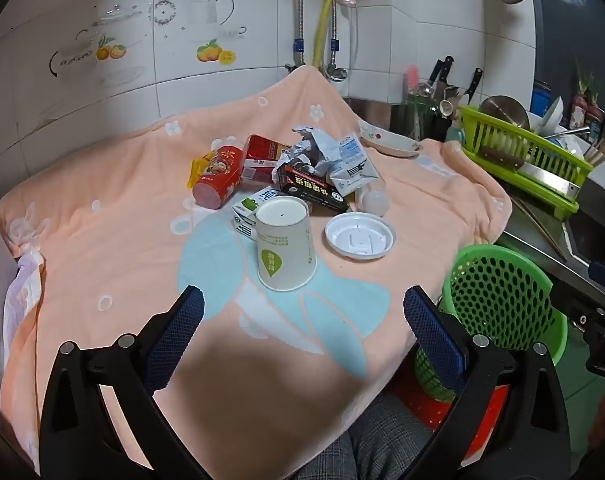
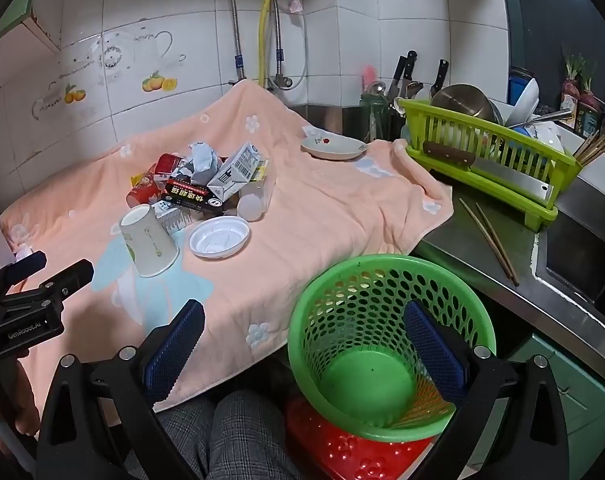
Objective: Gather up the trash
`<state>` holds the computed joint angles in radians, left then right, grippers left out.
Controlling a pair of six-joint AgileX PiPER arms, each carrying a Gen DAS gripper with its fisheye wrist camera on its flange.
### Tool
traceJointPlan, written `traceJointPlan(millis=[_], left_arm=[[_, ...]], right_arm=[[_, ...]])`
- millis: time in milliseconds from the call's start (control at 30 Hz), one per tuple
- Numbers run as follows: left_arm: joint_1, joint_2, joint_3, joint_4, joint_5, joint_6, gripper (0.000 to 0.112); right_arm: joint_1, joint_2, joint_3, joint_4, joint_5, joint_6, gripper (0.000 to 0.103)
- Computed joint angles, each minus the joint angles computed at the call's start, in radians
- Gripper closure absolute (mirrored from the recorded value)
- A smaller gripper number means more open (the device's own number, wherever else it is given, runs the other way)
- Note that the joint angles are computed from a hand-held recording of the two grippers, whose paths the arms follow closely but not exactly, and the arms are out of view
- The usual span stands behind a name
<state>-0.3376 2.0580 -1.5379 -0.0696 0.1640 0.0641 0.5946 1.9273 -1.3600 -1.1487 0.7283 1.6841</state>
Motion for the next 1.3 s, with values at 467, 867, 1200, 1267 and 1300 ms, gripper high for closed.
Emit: traceJointPlan(millis=[467,867,1200,1267,1300], left_arm=[[-0.003,0.002,-0.004,0.094,-0.007,-0.097,0.014],[0.012,-0.003,-0.003,0.034,-0.009,-0.047,0.014],[0.013,-0.004,0.009,0.07,-0.028,-0.094,0.014],[0.013,-0.004,0.009,0.078,-0.029,-0.101,0.014],[0.013,-0.004,0.009,0.078,-0.029,-0.101,0.014]], right_arm=[[0.003,-0.013,0.018,-0.012,0.005,0.016,0.006],[-0.005,-0.012,0.008,-0.008,0.001,0.002,0.006],[-0.006,-0.012,0.004,-0.007,0.001,-0.003,0.006],[-0.005,-0.011,0.003,-0.007,0.001,-0.004,0.006],[-0.003,-0.004,-0.009,-0.002,0.006,-0.011,0.006]])
